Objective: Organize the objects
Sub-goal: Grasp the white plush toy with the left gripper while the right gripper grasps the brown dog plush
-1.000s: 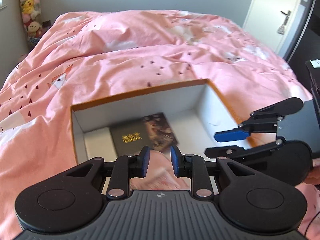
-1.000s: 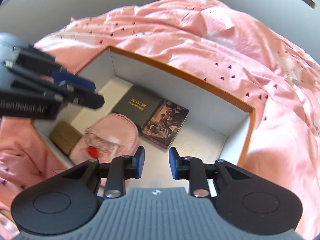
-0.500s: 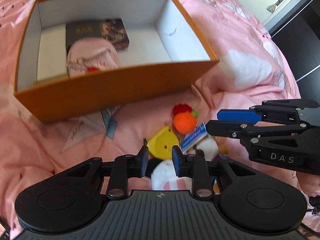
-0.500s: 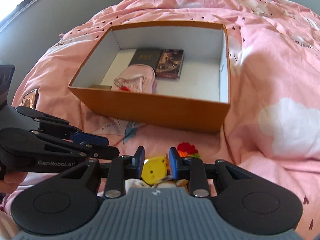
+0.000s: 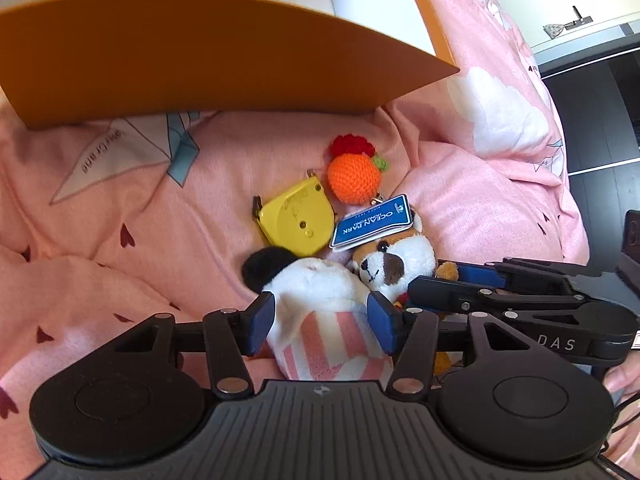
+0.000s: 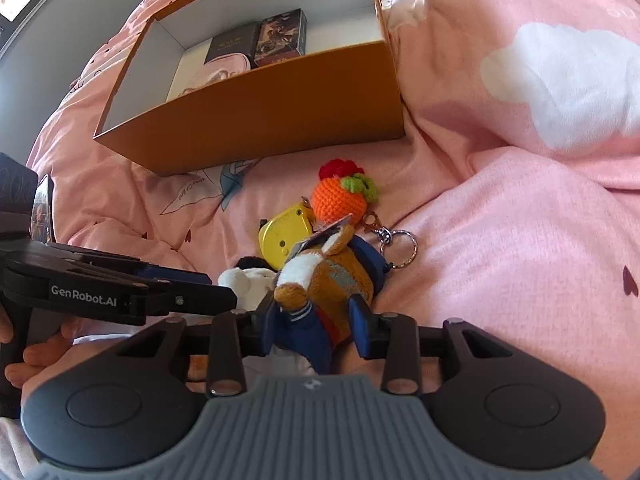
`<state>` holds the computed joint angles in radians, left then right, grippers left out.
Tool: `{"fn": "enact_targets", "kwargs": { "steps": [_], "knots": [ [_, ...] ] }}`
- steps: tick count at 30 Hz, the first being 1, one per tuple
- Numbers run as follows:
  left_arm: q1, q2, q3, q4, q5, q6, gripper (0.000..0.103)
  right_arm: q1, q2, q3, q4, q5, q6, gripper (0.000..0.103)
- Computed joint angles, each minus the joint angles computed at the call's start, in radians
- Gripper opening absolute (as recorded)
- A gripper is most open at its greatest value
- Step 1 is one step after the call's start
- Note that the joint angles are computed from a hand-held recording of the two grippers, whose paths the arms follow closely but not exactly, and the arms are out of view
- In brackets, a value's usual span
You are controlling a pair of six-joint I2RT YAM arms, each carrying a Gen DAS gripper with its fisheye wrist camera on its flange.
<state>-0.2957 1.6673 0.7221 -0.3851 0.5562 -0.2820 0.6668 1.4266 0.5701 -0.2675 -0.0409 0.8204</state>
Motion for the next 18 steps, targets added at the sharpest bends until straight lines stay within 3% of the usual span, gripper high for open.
{"fn": "enact_targets", "kwargs": {
  "steps": [13,18],
  "knots": [
    [0.015,0.187,0.092,-0.025,0.100,0.001,0.069,-0.094,0.110,0.024,0.026,-0.137,-0.057,0.045],
    [0.005,0.191,0.113,-0.047,0.119,0.033,0.080,-0.125,0.095,0.017,0.011,-0.176,-0.087,0.039]
  ]
}}
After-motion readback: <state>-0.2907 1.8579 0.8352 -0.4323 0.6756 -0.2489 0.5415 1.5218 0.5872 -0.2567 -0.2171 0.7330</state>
